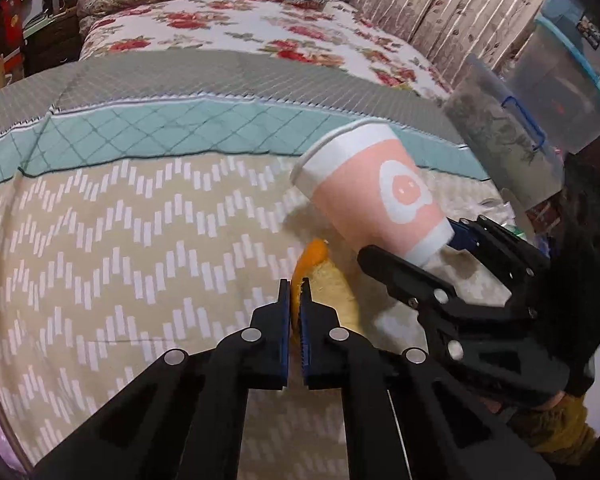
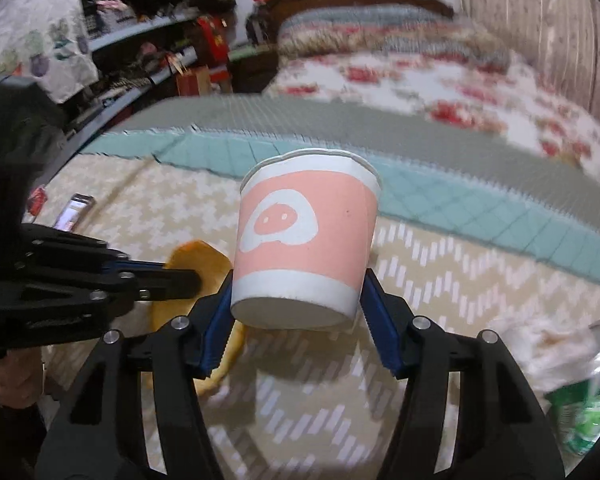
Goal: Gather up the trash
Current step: 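Carry bread and cup to the beige bin and open both tools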
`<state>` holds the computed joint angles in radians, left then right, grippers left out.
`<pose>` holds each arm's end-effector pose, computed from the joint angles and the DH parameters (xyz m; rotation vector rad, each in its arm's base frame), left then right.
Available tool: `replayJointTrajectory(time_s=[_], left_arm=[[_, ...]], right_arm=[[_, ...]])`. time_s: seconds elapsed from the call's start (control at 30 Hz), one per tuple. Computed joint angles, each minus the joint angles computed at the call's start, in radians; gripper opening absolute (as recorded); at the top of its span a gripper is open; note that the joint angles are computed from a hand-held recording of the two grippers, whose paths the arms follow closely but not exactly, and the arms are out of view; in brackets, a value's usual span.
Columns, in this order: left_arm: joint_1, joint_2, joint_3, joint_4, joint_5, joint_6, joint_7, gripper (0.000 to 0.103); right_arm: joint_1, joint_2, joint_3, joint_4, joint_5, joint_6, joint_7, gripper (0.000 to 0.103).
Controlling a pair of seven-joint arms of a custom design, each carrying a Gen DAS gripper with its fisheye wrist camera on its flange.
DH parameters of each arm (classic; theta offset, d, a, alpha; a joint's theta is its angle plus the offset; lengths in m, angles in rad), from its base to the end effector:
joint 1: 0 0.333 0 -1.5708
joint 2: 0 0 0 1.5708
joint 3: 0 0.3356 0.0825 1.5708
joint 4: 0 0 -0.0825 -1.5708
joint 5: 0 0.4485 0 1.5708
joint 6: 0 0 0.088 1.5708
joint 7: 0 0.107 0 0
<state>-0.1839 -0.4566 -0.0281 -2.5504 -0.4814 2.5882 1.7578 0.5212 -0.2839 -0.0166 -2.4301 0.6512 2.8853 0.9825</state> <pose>0.4740 -0.0934 0.4638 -2.0095 2.1138 -0.8720 0.4873 0.2286 0.4735 -2.0431 1.1834 -0.3157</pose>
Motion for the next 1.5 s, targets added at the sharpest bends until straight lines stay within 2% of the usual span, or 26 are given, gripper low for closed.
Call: replayJointTrajectory(time_s=[0.1,0.17,0.27,0.43,0.5,0.6,0.67,0.77,0.93,1.03,1.1,1.17,1.27,1.33,1.37,1.4,1.43,1.5], left_arm=[[-0.026,-0.038,0.020,0.003,-0.042,-0.010,0.026,0.004],[-0.041,-0.053,0.028,0.008,-0.066,-0.014,0.042,0.004],[-0.064,-0.070,0.021,0.023,-0.085,-0.012,0.063,0.004],[-0.090,-0.014,-0.013,0.090,-0.073,-0.030,0.068,0.004],[-0.099,0.017,-0.030,0.125,-0.066,-0.042,0.065,0.004],[-0.123,0.084,-0.068,0.205,-0.054,-0.055,0.070,0.004],[-0.138,0.125,-0.090,0.251,-0.052,-0.053,0.079,0.004],[-0.161,0.210,-0.135,0.350,-0.034,-0.055,0.086,0.004],[-0.188,0.434,-0.223,0.603,0.053,-0.098,0.052,0.004],[-0.207,0.573,-0.265,0.753,0.166,-0.108,-0.009,0.004],[-0.227,0.671,-0.281,0.863,0.235,-0.134,-0.054,0.004],[-0.255,0.768,-0.286,0.975,0.305,-0.161,-0.100,0.004],[-0.308,0.912,-0.279,1.153,0.404,-0.222,-0.161,0.004],[-0.347,1.010,-0.269,1.279,0.456,-0.266,-0.193,0.004],[-0.364,1.046,-0.264,1.324,0.477,-0.277,-0.201,0.005],[-0.393,1.104,-0.250,1.402,0.513,-0.301,-0.214,0.008],[-0.413,1.139,-0.237,1.453,0.537,-0.330,-0.230,0.020],[-0.441,1.203,-0.220,1.546,0.565,-0.384,-0.262,0.023]], right_arm=[[0.056,-0.093,-0.035,-0.069,0.065,0.076,-0.062,0.061],[0.110,-0.176,-0.083,-0.130,0.105,0.120,-0.097,0.061],[0.131,-0.285,-0.127,-0.211,0.095,0.124,-0.076,0.061],[0.075,-0.397,-0.163,-0.305,0.032,0.061,0.025,0.061],[0.072,-0.457,-0.202,-0.351,0.025,0.072,0.036,0.061],[0.025,-0.539,-0.230,-0.409,0.000,0.117,0.076,0.061],[-0.027,-0.576,-0.240,-0.432,-0.024,0.136,0.107,0.061],[-0.148,-0.616,-0.252,-0.462,-0.068,0.151,0.161,0.061],[-0.305,-0.578,-0.300,-0.457,-0.147,0.165,0.218,0.061],[-0.344,-0.506,-0.382,-0.419,-0.181,0.151,0.234,0.061],[-0.335,-0.452,-0.445,-0.381,-0.180,0.142,0.232,0.062],[-0.295,-0.395,-0.523,-0.334,-0.159,0.143,0.209,0.062],[-0.244,-0.326,-0.611,-0.273,-0.118,0.132,0.163,0.062],[-0.203,-0.295,-0.657,-0.239,-0.078,0.115,0.121,0.067],[-0.188,-0.250,-0.673,-0.205,-0.063,0.101,0.110,0.067],[-0.192,-0.212,-0.675,-0.183,-0.052,0.097,0.106,0.079],[-0.209,-0.182,-0.658,-0.173,-0.043,0.104,0.116,0.086],[-0.223,-0.162,-0.645,-0.164,-0.008,0.114,0.116,0.086]])
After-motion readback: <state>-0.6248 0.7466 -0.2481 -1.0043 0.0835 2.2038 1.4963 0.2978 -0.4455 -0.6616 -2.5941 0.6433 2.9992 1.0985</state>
